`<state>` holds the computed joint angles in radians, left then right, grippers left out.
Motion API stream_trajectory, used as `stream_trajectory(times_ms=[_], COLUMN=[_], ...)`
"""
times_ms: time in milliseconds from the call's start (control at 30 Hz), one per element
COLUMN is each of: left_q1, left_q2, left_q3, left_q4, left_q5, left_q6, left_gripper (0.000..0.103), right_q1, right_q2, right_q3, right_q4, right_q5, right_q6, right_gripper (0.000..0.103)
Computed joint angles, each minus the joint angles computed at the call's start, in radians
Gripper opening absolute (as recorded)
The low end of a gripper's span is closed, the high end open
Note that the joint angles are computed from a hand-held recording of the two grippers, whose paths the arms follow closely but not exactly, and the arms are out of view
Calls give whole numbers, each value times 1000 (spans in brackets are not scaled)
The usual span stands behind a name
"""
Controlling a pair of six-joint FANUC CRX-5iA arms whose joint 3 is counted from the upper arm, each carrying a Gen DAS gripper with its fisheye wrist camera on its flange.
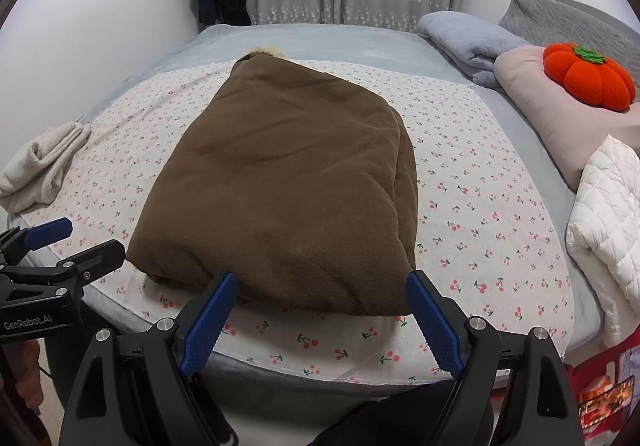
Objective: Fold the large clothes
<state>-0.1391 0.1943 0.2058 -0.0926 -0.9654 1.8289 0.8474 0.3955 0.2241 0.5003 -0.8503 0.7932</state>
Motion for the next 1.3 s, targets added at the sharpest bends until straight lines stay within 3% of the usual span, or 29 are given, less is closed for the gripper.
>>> stream_trajectory(times_ms=[1300], left_q1=[-23], left_q2=[9], left_q3=[28], left_q4=[-38], left_q5=[-19], left_q6=[30], left_gripper=[100], right_q1=[1], right_q2=[-8], right_q3=[-11], right_q4=[10], right_q5=[9], right_q6=[-33], right_gripper=[88])
